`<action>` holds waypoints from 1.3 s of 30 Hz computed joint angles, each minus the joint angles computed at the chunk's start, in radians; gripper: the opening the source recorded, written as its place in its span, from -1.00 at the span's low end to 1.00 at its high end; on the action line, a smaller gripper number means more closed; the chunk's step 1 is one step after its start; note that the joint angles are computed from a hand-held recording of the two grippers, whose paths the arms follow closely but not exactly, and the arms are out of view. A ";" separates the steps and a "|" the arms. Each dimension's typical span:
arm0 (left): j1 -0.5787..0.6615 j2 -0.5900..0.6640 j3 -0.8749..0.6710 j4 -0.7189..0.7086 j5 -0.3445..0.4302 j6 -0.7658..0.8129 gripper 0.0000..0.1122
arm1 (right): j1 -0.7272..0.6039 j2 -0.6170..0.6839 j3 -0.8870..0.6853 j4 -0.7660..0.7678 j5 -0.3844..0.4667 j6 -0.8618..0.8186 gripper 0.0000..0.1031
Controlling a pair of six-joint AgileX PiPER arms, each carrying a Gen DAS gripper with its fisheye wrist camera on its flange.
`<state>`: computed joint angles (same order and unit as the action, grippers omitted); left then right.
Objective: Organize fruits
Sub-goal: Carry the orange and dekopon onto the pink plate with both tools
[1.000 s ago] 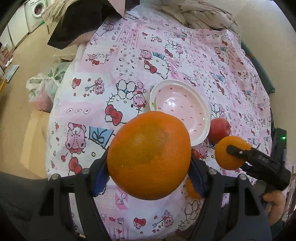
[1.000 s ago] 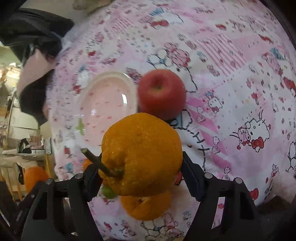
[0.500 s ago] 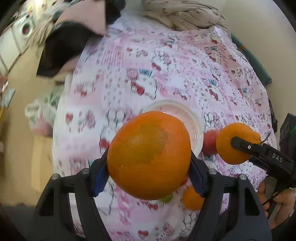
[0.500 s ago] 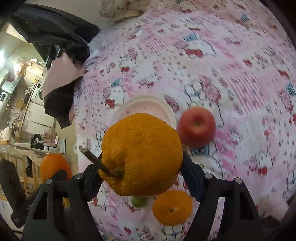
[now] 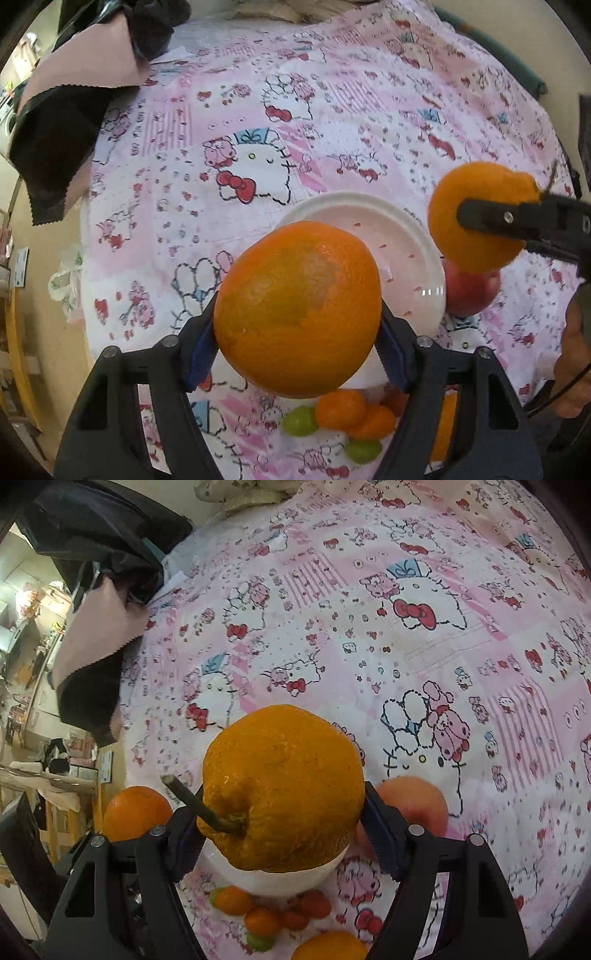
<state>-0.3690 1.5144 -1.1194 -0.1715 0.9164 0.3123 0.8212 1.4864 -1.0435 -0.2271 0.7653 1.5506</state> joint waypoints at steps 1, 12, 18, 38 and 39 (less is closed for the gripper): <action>0.000 0.008 0.008 -0.013 -0.004 0.008 0.26 | -0.010 0.008 0.007 0.015 -0.015 -0.018 0.52; -0.046 0.119 0.004 0.066 -0.139 -0.021 0.26 | -0.105 0.075 0.095 0.155 -0.167 -0.142 0.52; -0.043 0.160 -0.013 0.043 -0.150 -0.027 0.26 | -0.128 0.133 0.053 0.210 -0.192 -0.235 0.52; -0.145 0.241 0.013 0.146 -0.260 -0.093 0.28 | -0.133 0.245 -0.050 0.301 -0.171 -0.378 0.60; -0.146 0.242 0.015 0.145 -0.266 -0.090 0.29 | -0.135 0.243 -0.045 0.303 -0.177 -0.385 0.61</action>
